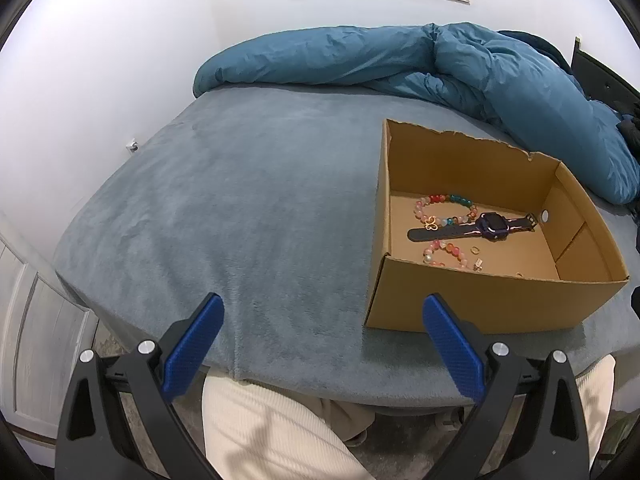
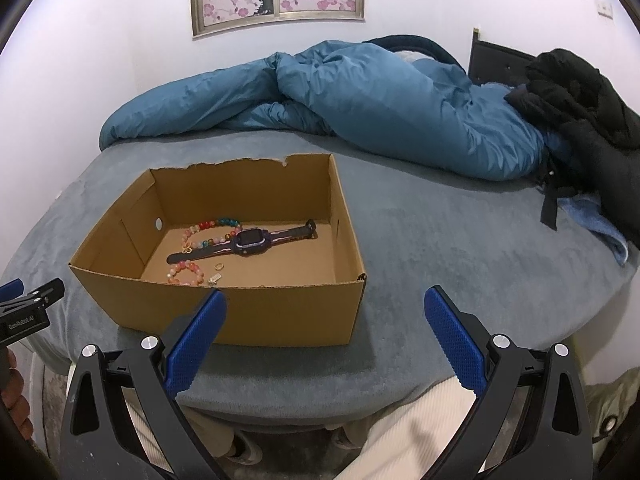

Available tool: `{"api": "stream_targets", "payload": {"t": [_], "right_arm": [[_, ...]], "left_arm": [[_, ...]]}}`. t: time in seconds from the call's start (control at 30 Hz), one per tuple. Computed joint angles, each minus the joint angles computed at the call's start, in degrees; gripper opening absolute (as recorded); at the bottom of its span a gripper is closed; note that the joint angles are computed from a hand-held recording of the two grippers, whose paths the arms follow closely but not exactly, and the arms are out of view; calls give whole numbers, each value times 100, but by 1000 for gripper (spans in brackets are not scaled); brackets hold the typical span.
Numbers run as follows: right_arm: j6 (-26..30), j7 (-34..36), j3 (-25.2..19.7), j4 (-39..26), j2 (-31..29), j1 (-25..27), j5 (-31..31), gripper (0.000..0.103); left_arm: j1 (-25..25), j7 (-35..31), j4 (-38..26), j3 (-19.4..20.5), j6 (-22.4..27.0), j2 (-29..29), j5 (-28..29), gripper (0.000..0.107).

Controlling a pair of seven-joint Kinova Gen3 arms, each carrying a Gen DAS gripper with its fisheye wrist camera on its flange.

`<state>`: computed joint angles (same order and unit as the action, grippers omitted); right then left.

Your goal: Organize jewelry

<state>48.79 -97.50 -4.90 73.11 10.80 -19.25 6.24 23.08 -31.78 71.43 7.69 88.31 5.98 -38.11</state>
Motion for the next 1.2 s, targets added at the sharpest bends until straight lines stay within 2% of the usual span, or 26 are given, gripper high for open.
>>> {"api": "stream_targets", "payload": {"t": [0.43, 1.2], "right_arm": [[120, 23, 8, -58, 28, 9, -9, 95], [291, 154, 35, -114, 60, 74, -23, 95]], "left_arm": [[27, -223, -259, -25, 165, 103, 110, 98], [61, -270, -303, -60, 153, 123, 199, 97]]}}
